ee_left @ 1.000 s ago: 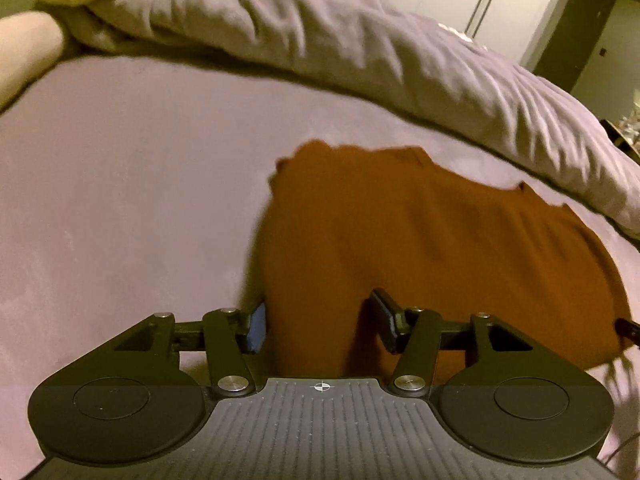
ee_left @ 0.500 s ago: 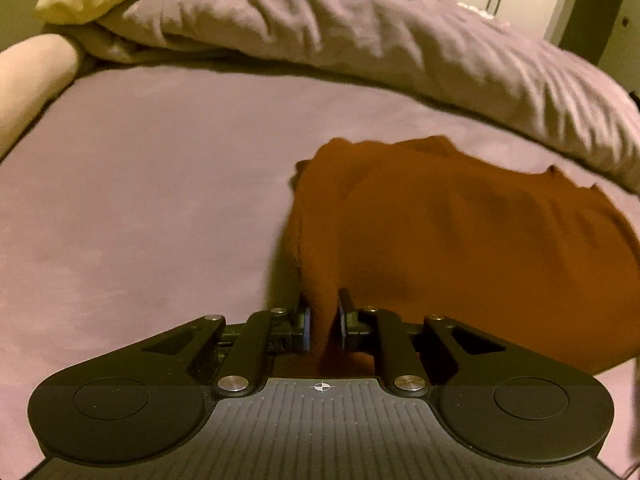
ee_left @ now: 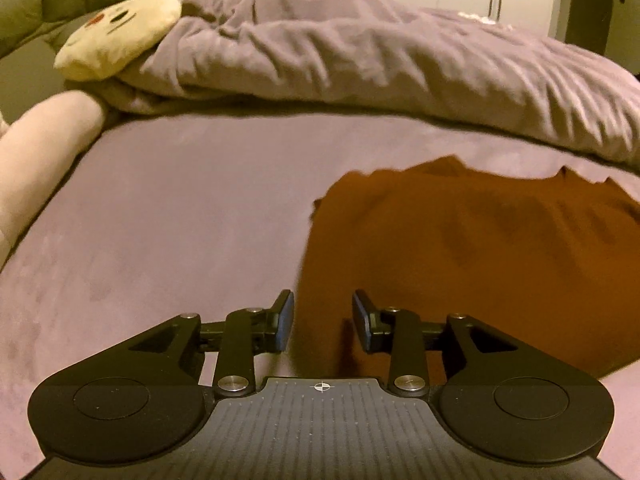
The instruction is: Fold small clothes
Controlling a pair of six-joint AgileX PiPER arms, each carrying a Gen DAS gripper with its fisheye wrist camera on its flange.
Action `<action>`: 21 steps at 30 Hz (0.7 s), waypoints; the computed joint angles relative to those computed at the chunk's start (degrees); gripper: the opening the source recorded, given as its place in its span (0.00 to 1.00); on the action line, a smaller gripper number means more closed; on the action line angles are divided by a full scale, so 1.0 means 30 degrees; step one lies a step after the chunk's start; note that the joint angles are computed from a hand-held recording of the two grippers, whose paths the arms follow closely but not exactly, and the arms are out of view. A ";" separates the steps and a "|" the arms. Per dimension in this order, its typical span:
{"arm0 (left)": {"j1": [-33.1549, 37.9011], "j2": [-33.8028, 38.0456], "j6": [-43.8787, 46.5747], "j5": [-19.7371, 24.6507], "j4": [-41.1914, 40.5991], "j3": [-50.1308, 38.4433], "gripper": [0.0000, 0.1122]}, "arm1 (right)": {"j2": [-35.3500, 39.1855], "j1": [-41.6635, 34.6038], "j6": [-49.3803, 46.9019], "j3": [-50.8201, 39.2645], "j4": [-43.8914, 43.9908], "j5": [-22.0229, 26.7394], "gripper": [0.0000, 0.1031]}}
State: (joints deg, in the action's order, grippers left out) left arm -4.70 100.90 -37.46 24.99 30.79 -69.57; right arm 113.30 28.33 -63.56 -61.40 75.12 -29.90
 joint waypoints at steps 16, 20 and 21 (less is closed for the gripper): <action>-0.2396 0.6562 -0.5255 0.0813 0.6201 -0.6060 0.59 | 0.6910 0.1092 -0.6476 -0.7976 -0.2239 -0.2537 0.54; -0.2340 0.7967 -0.6626 0.0740 0.8189 -0.7156 0.64 | 0.8512 0.0271 -0.8169 -1.0701 -0.0982 -0.1969 0.59; -0.2195 0.8134 -0.6764 0.0555 0.8218 -0.7257 0.65 | 0.8832 0.0055 -0.8340 -1.1299 -0.0263 -0.1838 0.64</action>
State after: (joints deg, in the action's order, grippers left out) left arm -11.28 125.30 -57.75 26.65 55.44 -91.35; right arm 139.80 28.49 -88.58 -95.29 74.33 -35.42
